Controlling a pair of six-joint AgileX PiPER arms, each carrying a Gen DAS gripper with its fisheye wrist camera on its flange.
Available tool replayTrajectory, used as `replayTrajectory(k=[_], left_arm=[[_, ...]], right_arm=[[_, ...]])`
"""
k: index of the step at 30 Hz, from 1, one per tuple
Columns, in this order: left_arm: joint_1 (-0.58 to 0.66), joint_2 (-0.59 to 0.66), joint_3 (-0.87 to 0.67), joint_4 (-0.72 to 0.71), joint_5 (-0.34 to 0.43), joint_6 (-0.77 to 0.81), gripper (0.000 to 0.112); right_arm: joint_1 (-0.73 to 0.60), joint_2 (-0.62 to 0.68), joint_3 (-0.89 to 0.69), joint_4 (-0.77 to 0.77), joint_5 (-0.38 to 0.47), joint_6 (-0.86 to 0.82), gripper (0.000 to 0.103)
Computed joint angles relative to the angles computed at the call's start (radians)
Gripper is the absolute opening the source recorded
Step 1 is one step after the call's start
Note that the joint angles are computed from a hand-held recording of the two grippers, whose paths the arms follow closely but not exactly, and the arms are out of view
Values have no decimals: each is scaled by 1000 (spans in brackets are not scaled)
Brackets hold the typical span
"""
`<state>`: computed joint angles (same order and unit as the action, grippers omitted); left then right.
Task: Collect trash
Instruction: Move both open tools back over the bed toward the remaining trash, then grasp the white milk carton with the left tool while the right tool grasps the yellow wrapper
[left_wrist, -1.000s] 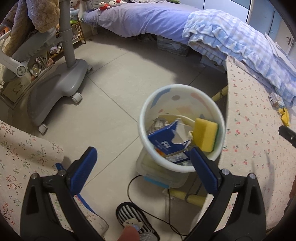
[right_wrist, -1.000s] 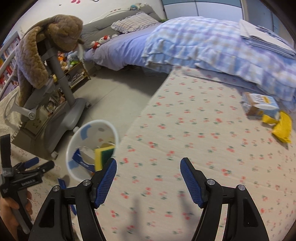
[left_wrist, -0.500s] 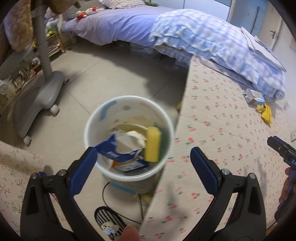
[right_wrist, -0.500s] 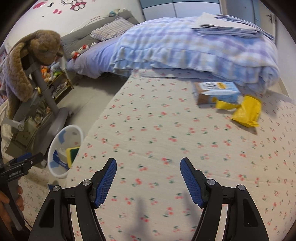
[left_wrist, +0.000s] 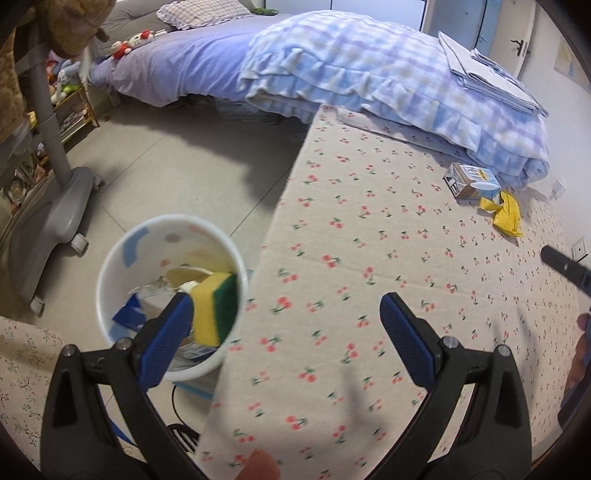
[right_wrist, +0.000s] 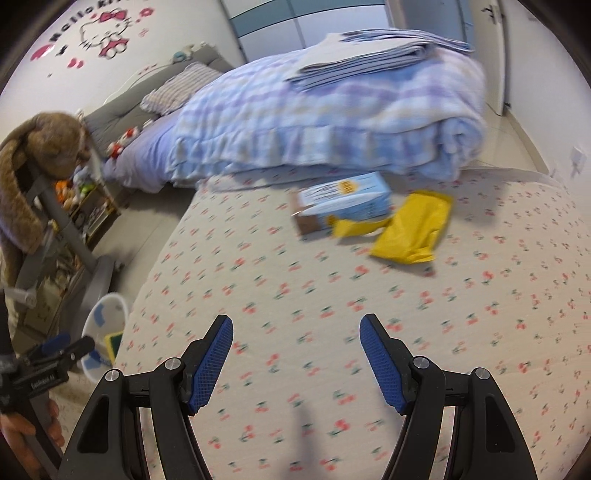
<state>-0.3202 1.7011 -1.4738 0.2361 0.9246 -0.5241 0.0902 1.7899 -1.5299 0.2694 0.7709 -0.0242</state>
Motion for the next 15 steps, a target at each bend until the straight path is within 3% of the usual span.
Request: replayTrajectory(k=[6, 15], left_arm=[[-56, 125, -168, 13, 47, 9, 100], [-124, 429, -629, 36, 148, 187, 100]], right_arm=[[-133, 90, -99, 50, 30, 1, 73], [-185, 356, -411, -24, 129, 45, 72]])
